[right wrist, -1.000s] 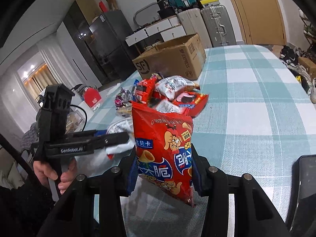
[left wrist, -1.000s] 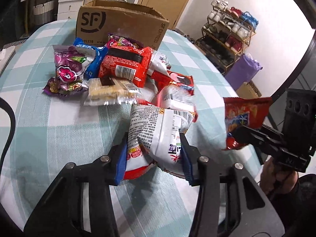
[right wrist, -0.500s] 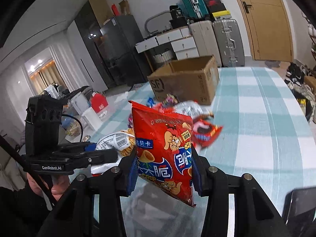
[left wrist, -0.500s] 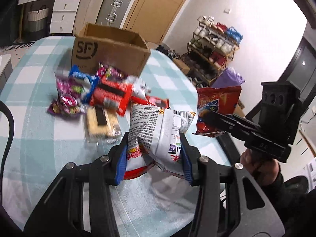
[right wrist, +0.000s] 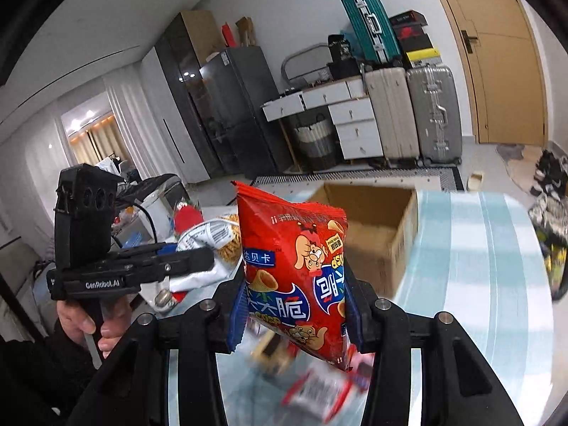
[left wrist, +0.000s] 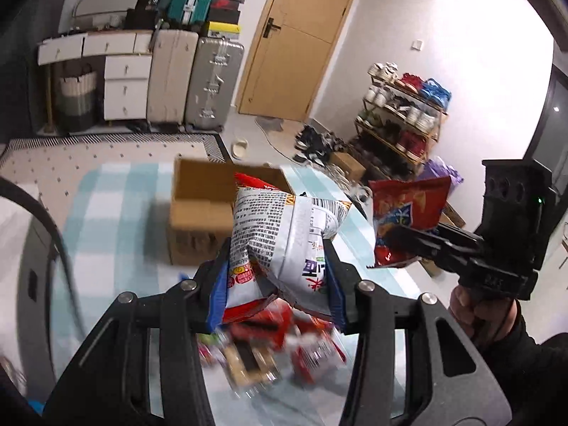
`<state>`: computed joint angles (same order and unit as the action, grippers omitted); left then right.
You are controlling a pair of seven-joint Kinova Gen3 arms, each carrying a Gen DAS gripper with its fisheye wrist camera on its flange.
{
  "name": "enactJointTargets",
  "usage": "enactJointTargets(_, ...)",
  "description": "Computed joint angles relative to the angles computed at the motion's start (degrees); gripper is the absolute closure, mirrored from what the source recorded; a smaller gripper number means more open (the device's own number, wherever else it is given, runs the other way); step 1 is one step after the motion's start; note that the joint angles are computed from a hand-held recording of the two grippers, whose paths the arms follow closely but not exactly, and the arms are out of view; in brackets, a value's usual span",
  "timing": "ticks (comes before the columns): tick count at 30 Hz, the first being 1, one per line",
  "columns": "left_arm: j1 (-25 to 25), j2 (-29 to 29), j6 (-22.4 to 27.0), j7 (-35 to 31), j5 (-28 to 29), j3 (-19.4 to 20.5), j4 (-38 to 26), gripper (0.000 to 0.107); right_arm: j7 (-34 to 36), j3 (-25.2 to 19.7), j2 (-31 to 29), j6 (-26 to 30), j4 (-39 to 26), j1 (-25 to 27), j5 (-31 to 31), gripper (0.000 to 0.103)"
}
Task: Organize snacks
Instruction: 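Carry both bags into the cardboard box and open both grippers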
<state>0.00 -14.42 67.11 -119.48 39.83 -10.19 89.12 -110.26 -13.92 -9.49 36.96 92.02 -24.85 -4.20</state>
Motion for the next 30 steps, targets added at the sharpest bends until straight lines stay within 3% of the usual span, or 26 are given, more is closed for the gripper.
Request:
enactJointTargets(4, -2.13, 7.26, 3.16, 3.15, -0.76, 0.38, -10.62, 0.064, 4.46, 2.21, 5.46, 3.11, -8.24, -0.17, -1.76, 0.058)
enactJointTargets(9, -5.56, 16.66, 7.3, 7.18, -3.23, 4.26, -23.31, 0.064, 7.27, 3.44, 11.68, 6.01, -16.97, 0.53, -2.63, 0.058)
enactJointTargets(16, -3.69, 31.11, 8.84, 15.38, -13.35, 11.42, -38.38, 0.064, 6.63, 5.81, 22.77, 12.66, -29.92, 1.42, -2.72, 0.058)
enactJointTargets(18, -3.33, 33.77, 9.17, 16.67, -15.36, 12.74, -40.43, 0.064, 5.88, 6.52, 26.16, 15.46, -33.43, 1.41, -2.11, 0.058)
enactJointTargets(24, -2.22, 38.36, 8.15, 18.34, -20.53, 15.86, -41.37, 0.064, 7.39, 6.46, 30.83, 18.19, -34.78, 2.74, -3.24, 0.058)
enactJointTargets(30, 0.29, 37.21, 2.51, 19.0, -22.46, 16.03, -32.67, 0.064, 8.62, 6.52, 32.4, 17.93, -33.65, 2.84, -3.71, 0.058)
